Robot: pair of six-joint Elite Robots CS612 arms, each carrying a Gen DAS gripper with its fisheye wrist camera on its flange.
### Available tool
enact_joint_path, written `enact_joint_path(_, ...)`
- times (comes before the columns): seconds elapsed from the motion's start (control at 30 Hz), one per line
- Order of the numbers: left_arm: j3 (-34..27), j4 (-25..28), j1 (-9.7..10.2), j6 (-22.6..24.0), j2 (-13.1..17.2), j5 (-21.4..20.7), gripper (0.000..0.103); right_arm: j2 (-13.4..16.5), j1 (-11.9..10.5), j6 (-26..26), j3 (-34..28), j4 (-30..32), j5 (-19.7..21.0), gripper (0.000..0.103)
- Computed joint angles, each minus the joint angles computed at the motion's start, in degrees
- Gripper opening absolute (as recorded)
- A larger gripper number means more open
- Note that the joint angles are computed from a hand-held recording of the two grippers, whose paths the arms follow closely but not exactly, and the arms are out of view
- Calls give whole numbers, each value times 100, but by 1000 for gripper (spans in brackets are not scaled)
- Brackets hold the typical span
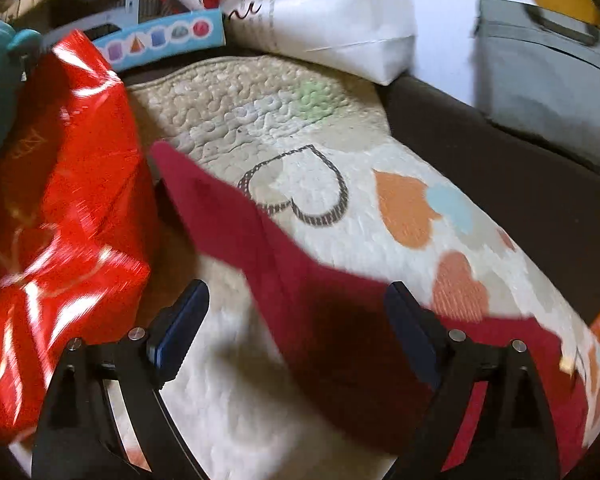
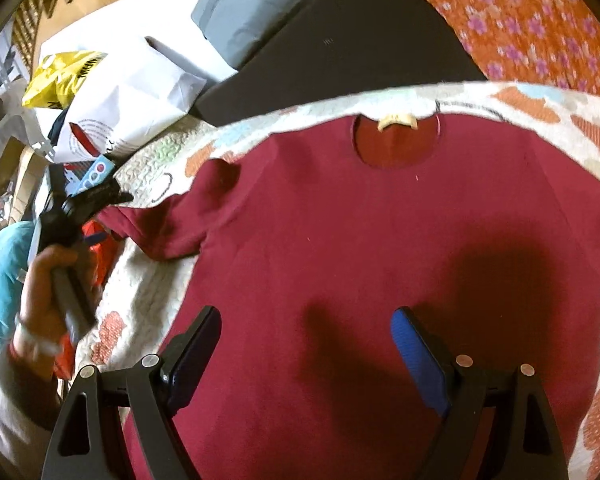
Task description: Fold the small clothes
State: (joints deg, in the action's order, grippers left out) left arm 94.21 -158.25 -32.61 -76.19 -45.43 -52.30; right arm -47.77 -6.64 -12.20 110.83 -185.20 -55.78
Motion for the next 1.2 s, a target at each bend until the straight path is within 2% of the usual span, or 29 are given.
enact_joint_path(0.1, -182, 34, 170, 78, 167, -234, 90, 31, -11, 28, -53, 269, -22, 86)
enact_joint_path(0.13, -197, -123, 252, 81, 227, -487, 89, 44, -8, 41, -64, 305, -63, 86)
enact_joint_path(0.17, -165, -387, 304, 98, 267, -685, 85, 56, -8, 36, -66, 301, -94, 86)
enact_joint_path(0.2, -142, -777, 355, 116, 336, -852, 76, 68, -12, 22, -67, 284, -109, 86)
enact_joint_path(0.23, -114, -1027, 398, 58, 374, -921, 53, 72, -6, 13, -67, 250, -133, 86)
enact_joint_path(0.27, -101, -1038, 409, 94, 381, -843, 32, 75, -8, 9, -61, 221, -142, 86)
enact_joint_path(0.33, -81, -1255, 395, 305, 382, -859, 12, 65, -8, 36, -48, 172, -142, 86)
enact_joint_path(0.4, -66, -1494, 321, 524, 362, -758, 10, 51, -19, 64, -34, 131, -131, 86)
enact_joint_path(0.43, -78, -1666, 230, 808, 340, -605, 10, 47, -27, 96, -26, 81, -130, 86)
enact_joint_path(0.53, -206, -2355, -93, 2063, 297, -466, 9, 11, -78, 222, 4, -37, -96, 86)
enact_joint_path(0.6, -379, -2793, -402, 3225, 335, -403, 9, -31, -137, 398, 38, -220, -57, 86)
enact_joint_path(0.63, -454, -3030, -494, 3811, 386, -561, 10, -51, -161, 490, 48, -305, -53, 86)
enact_joint_path(0.7, -642, -3018, -626, 4513, 487, -1167, 26, -85, -230, 730, 59, -468, -48, 86)
enact_joint_path(0.73, -749, -2851, -670, 4726, 557, -1667, 51, -106, -277, 890, 67, -563, -62, 86)
enact_joint_path(0.77, -814, -2786, -682, 4818, 618, -1995, 68, -131, -320, 1035, 85, -667, -118, 86)
enact_joint_path(0.8, -885, -2696, -708, 4946, 700, -2307, 68, -160, -348, 1127, 110, -744, -215, 86)
enact_joint_path(0.87, -942, -2336, -781, 5151, 726, -2375, 68, -213, -392, 1228, 166, -869, -392, 86)
enact_joint_path(0.93, -857, -2247, -808, 5216, 641, -2562, 68, -247, -438, 1226, 187, -895, -384, 86)
enact_joint_path(1.03, -554, -2179, -813, 4849, 338, -2440, 69, -253, -428, 1122, 125, -845, -452, 86)
enact_joint_path(1.07, -387, -2313, -785, 4625, 227, -2447, 69, -237, -417, 1117, 86, -839, -505, 86)
enact_joint_path(1.1, -239, -2415, -778, 4435, 155, -2400, 69, -213, -415, 1126, 43, -811, -536, 86)
enact_joint_path(1.2, 29, -2256, -725, 3944, 21, -2152, 69, -141, -392, 1110, -69, -580, -567, 86)
